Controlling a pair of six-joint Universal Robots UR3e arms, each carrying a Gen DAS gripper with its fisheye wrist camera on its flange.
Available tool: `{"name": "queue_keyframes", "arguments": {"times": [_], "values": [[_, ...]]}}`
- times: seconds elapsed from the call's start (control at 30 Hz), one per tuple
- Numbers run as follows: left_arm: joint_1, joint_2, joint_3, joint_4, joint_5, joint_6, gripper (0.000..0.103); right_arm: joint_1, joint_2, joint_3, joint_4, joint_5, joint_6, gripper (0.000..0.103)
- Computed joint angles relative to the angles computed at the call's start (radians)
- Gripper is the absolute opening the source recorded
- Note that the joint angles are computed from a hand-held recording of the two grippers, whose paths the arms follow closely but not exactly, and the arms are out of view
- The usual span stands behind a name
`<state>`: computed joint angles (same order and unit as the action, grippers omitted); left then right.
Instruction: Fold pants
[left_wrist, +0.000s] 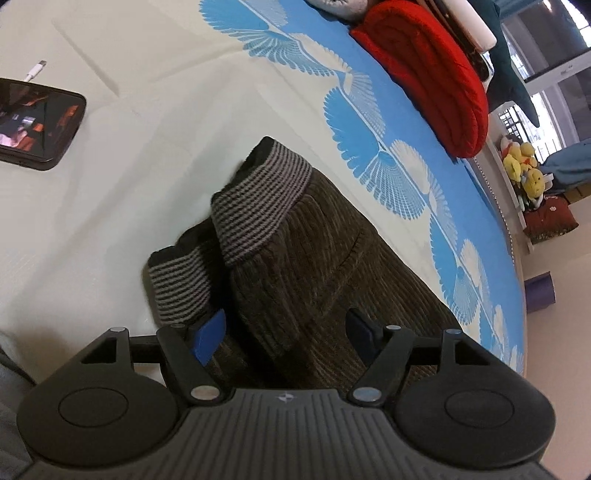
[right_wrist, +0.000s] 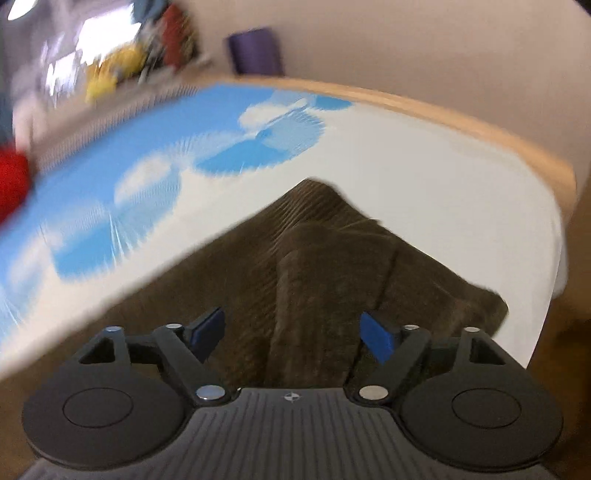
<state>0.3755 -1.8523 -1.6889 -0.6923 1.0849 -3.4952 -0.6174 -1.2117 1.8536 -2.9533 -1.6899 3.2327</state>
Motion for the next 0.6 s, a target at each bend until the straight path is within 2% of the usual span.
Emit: {"name": "queue_keyframes", "arguments": {"times": [0.03,0.1,0.13,0.2,0.27,0.3,0.37,0.4,0.47,0.5,0.53,0.57,0.6], "values": [[-0.005,-0.009,0.006,0.006,0.004,-0.007,0.076,0.041,0.001,0.000,0.035,-0.081,-0.007,0.083],[-0.011,-0.025,0.020,0.001,0.000,-0.016,0.076,0.067,0.025,0.014,0.014,-0.145,-0.004,0.079],[-0.012,-0.031,0.026,0.001,-0.002,-0.015,0.076,0.050,0.007,0.057,-0.033,-0.133,0.013,0.064],[-0.023,-0.037,0.032,0.017,0.018,-0.025,0.071,-0.022,-0.080,0.158,-0.071,-0.086,0.062,0.047],[-0.030,-0.038,0.030,0.045,0.038,-0.034,0.051,-0.146,-0.176,0.264,-0.102,0.017,0.096,0.044],[-0.036,-0.039,0.035,0.049,0.055,-0.040,0.044,-0.210,-0.214,0.302,-0.099,0.056,0.110,0.042],[-0.043,-0.042,0.045,0.044,0.082,-0.042,0.022,-0.356,-0.293,0.394,-0.096,0.179,0.133,0.027],[-0.044,-0.042,0.043,0.046,0.092,-0.040,0.021,-0.440,-0.325,0.441,-0.094,0.267,0.134,0.016],[-0.036,-0.038,0.025,0.059,0.081,-0.041,0.021,-0.600,-0.387,0.517,-0.079,0.477,0.125,0.017],[-0.033,-0.038,0.019,0.063,0.078,-0.044,0.021,-0.647,-0.399,0.535,-0.073,0.545,0.130,0.023],[-0.030,-0.039,0.015,0.063,0.070,-0.051,0.023,-0.690,-0.413,0.550,-0.062,0.609,0.132,0.037],[-0.025,-0.042,0.009,0.069,0.055,-0.063,0.030,-0.725,-0.417,0.565,-0.070,0.668,0.139,0.047],[-0.020,-0.046,0.007,0.070,0.035,-0.070,0.037,-0.741,-0.428,0.579,-0.078,0.696,0.144,0.061]]}}
